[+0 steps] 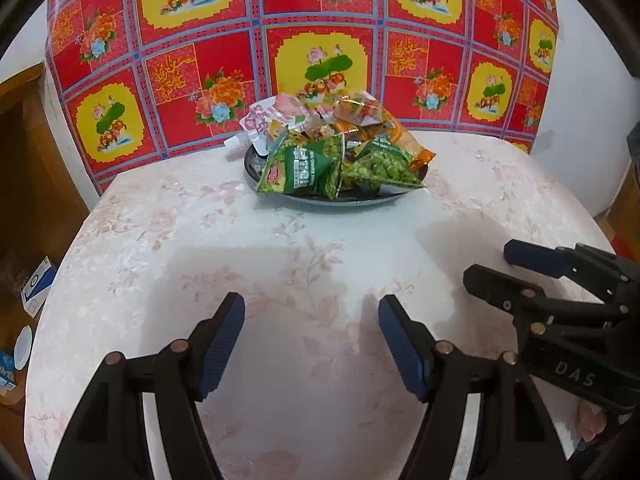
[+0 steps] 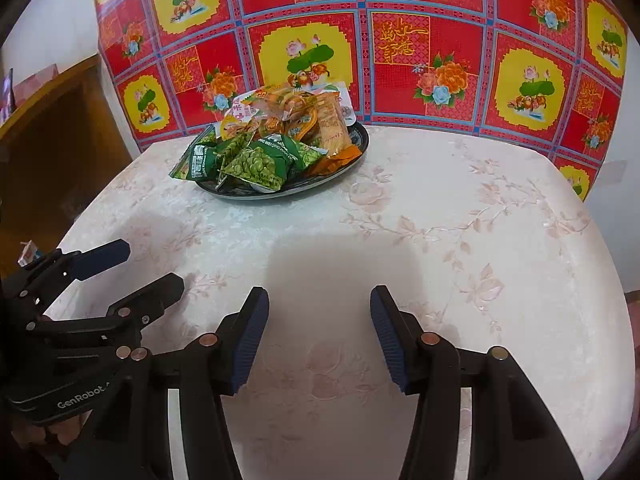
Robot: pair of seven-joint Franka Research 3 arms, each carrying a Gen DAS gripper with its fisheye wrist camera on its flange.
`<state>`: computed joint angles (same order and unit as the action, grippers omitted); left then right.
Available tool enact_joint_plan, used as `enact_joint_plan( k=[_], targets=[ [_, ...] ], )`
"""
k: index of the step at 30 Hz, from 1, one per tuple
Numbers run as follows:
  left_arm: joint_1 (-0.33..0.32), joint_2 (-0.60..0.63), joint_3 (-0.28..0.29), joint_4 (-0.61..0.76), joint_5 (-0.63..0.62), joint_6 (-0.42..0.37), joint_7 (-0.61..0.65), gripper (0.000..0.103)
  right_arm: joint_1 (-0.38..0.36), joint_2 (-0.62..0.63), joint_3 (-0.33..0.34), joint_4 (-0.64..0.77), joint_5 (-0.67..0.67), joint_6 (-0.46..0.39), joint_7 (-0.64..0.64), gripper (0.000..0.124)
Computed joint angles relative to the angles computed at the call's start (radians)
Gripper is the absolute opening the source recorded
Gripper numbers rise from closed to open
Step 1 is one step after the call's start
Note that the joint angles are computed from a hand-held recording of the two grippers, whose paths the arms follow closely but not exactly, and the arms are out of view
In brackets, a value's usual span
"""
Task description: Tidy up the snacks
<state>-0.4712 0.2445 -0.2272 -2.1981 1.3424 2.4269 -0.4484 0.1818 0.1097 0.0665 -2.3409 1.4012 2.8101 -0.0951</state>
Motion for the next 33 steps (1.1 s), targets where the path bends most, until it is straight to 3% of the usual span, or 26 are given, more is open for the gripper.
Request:
enact_joint_plan(
  k=[33],
  targets=[
    [-0.010,0.007,-0.002,0.006,0.018,-0.016,0.006,0.073,0.003,-0.003,0.000,-0.005,0.009,0.001,-0.001,0.056]
  ],
)
